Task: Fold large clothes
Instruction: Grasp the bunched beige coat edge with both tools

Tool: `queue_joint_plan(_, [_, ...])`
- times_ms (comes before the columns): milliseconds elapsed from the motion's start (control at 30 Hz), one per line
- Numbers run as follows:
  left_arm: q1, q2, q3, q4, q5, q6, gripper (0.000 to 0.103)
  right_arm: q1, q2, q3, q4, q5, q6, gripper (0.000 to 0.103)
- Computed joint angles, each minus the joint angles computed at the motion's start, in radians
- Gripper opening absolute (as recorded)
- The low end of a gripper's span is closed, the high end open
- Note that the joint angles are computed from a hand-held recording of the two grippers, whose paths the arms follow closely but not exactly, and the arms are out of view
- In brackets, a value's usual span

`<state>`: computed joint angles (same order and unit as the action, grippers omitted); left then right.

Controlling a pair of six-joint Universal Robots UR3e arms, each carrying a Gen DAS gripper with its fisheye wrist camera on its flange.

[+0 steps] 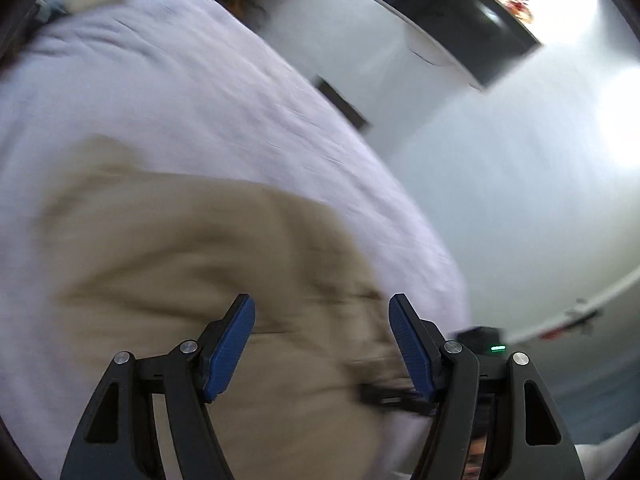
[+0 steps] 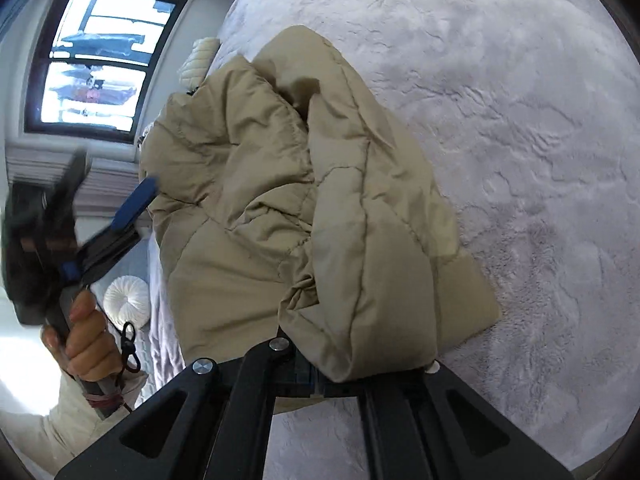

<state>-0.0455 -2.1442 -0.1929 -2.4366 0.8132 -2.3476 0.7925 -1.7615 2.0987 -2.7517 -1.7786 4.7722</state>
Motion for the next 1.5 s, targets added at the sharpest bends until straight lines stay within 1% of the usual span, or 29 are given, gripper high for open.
queue_joint_plan(67, [0.027, 0.075, -0.209, 0.182, 0.057, -0.056, 0.070, 0.007, -0.049, 0.090, -0.062, -0.005, 0.012, 0.000])
queue_joint_plan(100, [0.030, 0.104, -0.299, 0.252, 0.060, -0.080, 0.070, -0.035, -0.059, 0.133, -0.106, 0.029, -0.016, 0.000])
queue_joint_plan(167, [0.021, 0.132, -0.419, 0.356, 0.057, -0.121, 0.070, -0.043, -0.063, 0.182, -0.168, 0.040, -0.018, 0.000])
queue_joint_plan(267, [-0.053, 0.215, -0.655, 0.627, 0.094, -0.190, 0.070, -0.058, -0.129, 0.219, -0.140, 0.060, -0.016, 0.000])
queue_joint_plan(300, [-0.074, 0.232, -0.709, 0.690, 0.107, -0.217, 0.070, -0.054, -0.166, 0.251, -0.123, 0.061, -0.009, 0.000])
queue_joint_plan(333, [-0.098, 0.238, -0.744, 0.745, 0.122, -0.246, 0.070, -0.076, -0.201, 0.242, -0.078, 0.087, -0.027, 0.000])
queue_joint_plan(400, [-0.115, 0.248, -0.794, 0.810, 0.134, -0.277, 0.070, -0.113, -0.264, 0.152, 0.114, 0.128, -0.079, 0.003])
queue_joint_plan(433, [-0.120, 0.256, -0.824, 0.841, 0.140, -0.289, 0.070, -0.146, -0.291, 0.087, 0.230, 0.150, -0.129, 0.003])
queue_joint_plan(500, [-0.133, 0.238, -0.811, 0.858, 0.150, -0.323, 0.070, -0.161, -0.301, -0.046, 0.402, 0.142, -0.215, 0.005])
queue_joint_plan(533, [-0.139, 0.230, -0.805, 0.862, 0.154, -0.331, 0.070, -0.161, -0.299, -0.104, 0.464, 0.129, -0.245, 0.010])
queue_joint_plan(567, [-0.149, 0.219, -0.800, 0.874, 0.162, -0.342, 0.070, -0.175, -0.292, -0.178, 0.546, 0.116, -0.293, 0.028])
queue_joint_plan(600, [-0.155, 0.214, -0.795, 0.879, 0.169, -0.348, 0.070, -0.189, -0.282, -0.236, 0.607, 0.106, -0.333, 0.042])
queue_joint_plan(633, [-0.161, 0.216, -0.797, 0.884, 0.180, -0.351, 0.070, -0.201, -0.267, -0.281, 0.646, 0.098, -0.364, 0.074])
queue_joint_plan(667, [-0.167, 0.219, -0.799, 0.891, 0.193, -0.355, 0.070, -0.223, -0.231, -0.368, 0.734, 0.074, -0.426, 0.088])
queue_joint_plan(700, [-0.174, 0.220, -0.802, 0.901, 0.206, -0.358, 0.070, -0.226, -0.186, -0.454, 0.824, 0.048, -0.465, 0.088])
queue_joint_plan(767, [-0.180, 0.223, -0.806, 0.910, 0.217, -0.363, 0.070, -0.275, -0.084, -0.615, 0.979, 0.041, -0.588, 0.088])
queue_joint_plan(800, [-0.181, 0.223, -0.806, 0.911, 0.221, -0.364, 0.070, -0.290, -0.055, -0.657, 1.003, 0.053, -0.626, 0.088])
queue_joint_plan(833, [-0.181, 0.224, -0.807, 0.910, 0.221, -0.364, 0.070, -0.334, -0.022, -0.680, 1.010, 0.099, -0.702, 0.088])
queue_joint_plan(867, [-0.180, 0.225, -0.807, 0.910, 0.222, -0.366, 0.070, -0.358, 0.008, -0.696, 1.020, 0.117, -0.742, 0.088])
queue_joint_plan(933, [-0.180, 0.227, -0.807, 0.909, 0.226, -0.369, 0.070, -0.367, 0.086, -0.769, 1.094, 0.089, -0.777, 0.088])
queue_joint_plan(1000, [-0.178, 0.230, -0.807, 0.906, 0.227, -0.373, 0.070, -0.398, 0.139, -0.793, 1.155, 0.068, -0.824, 0.088])
queue_joint_plan(1033, [-0.177, 0.228, -0.799, 0.897, 0.228, -0.373, 0.070, -0.421, 0.132, -0.756, 1.144, 0.086, -0.842, 0.088])
queue_joint_plan(1167, [-0.143, 0.231, -0.742, 0.808, 0.208, -0.375, 0.070, -0.550, 0.016, -0.537, 1.020, 0.248, -0.899, 0.094])
queue_joint_plan(1300, [-0.036, 0.287, -0.734, 0.696, 0.168, -0.341, 0.070, -0.661, -0.082, -0.369, 0.941, 0.386, -0.981, 0.095])
queue_joint_plan(1333, [-0.002, 0.297, -0.731, 0.653, 0.152, -0.322, 0.076, -0.718, -0.128, -0.303, 0.916, 0.457, -1.007, 0.095])
queue_joint_plan(1367, [0.046, 0.305, -0.722, 0.583, 0.128, -0.294, 0.088, -0.747, -0.158, -0.232, 0.864, 0.496, -1.010, 0.095])
queue_joint_plan(1400, [0.079, 0.315, -0.728, 0.547, 0.109, -0.276, 0.103, -0.816, -0.211, -0.154, 0.847, 0.587, -1.044, 0.095])
queue_joint_plan(1433, [0.141, 0.345, -0.769, 0.508, 0.066, -0.242, 0.103, -0.865, -0.252, -0.089, 0.828, 0.653, -1.063, 0.095])
queue_joint_plan(1500, [0.210, 0.353, -0.788, 0.430, 0.045, -0.198, 0.103, -0.950, -0.315, 0.009, 0.814, 0.766, -1.103, 0.095])
